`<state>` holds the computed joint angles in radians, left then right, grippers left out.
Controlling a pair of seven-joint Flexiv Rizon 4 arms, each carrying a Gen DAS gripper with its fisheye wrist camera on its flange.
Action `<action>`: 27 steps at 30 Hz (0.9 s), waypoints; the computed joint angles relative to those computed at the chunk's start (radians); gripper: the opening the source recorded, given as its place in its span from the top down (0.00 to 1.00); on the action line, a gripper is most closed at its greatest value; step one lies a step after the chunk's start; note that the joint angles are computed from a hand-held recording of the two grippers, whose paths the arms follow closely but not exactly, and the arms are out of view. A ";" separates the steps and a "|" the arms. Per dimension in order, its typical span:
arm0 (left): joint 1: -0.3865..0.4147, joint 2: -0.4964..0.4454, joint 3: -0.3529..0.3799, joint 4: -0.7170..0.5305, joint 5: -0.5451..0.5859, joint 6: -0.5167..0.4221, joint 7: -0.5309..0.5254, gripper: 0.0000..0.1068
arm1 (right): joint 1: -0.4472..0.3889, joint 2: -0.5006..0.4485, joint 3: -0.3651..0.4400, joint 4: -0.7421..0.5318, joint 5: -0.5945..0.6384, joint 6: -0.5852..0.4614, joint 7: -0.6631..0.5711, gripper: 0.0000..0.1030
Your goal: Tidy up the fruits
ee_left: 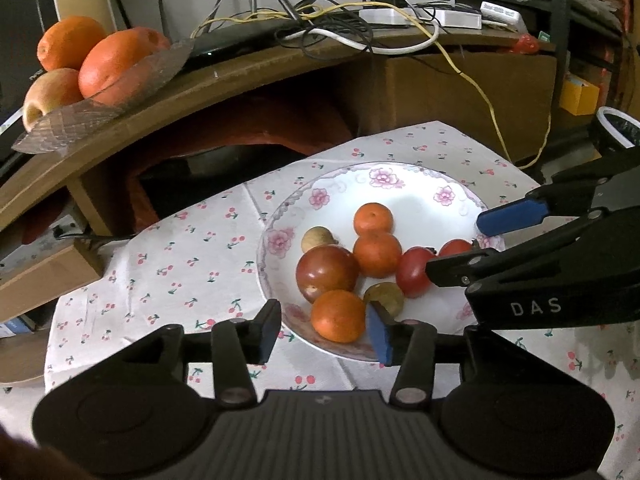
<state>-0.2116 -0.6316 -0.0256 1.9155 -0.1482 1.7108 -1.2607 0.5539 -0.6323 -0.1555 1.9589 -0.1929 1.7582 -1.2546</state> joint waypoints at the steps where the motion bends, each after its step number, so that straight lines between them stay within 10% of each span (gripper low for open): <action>1: -0.008 0.001 0.010 -0.001 -0.001 -0.002 -0.002 0.50 | 0.002 -0.001 -0.002 -0.001 0.000 0.000 0.000 0.45; 20: -0.153 -0.004 0.188 -0.013 -0.009 -0.001 -0.052 0.36 | 0.076 0.003 -0.079 0.013 0.038 0.017 0.006 0.32; 27: -0.321 -0.035 0.396 -0.021 -0.038 -0.006 -0.115 0.22 | 0.139 0.008 -0.147 0.034 0.082 0.037 0.009 0.30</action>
